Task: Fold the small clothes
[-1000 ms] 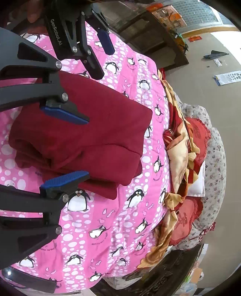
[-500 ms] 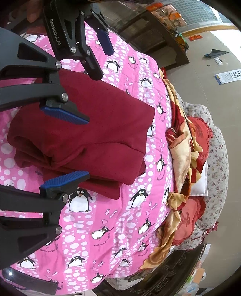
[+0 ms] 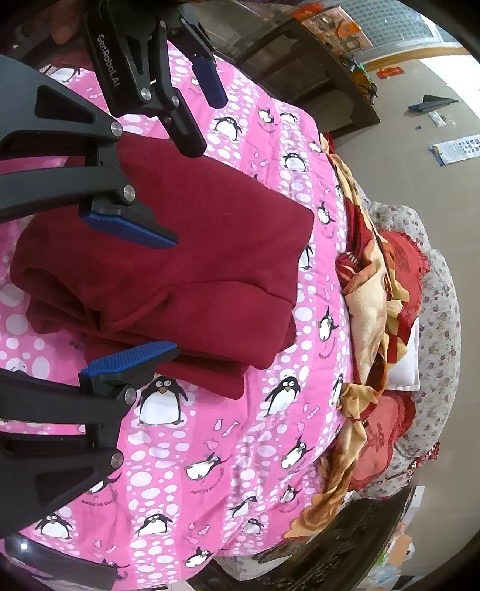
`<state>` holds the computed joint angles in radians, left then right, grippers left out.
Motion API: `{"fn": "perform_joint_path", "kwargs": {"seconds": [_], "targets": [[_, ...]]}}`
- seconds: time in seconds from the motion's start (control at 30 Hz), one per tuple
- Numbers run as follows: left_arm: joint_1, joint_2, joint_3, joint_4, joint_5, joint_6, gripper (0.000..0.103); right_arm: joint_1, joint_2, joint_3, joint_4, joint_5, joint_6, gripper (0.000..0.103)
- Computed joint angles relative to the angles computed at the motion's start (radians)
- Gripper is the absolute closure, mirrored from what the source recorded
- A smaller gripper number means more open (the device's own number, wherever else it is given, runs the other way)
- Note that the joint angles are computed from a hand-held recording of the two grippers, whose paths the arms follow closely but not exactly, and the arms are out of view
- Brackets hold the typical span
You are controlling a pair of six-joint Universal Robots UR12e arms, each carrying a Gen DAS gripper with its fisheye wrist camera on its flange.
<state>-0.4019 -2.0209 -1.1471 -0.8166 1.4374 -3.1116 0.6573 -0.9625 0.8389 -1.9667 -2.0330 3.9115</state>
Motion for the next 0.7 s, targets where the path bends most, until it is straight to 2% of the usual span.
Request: {"fn": "perform_joint_path", "kwargs": {"seconds": [0.53,0.7], "targets": [[0.005,-0.005,0.002,-0.009,-0.016,-0.017,0.018,-0.004,0.004,-0.002,0.004,0.01,0.007,0.052],[0.02,-0.012,0.006,-0.004,-0.025,-0.039,0.018,-0.01,-0.017,0.044,-0.035,0.002,0.021,0.052]]}}
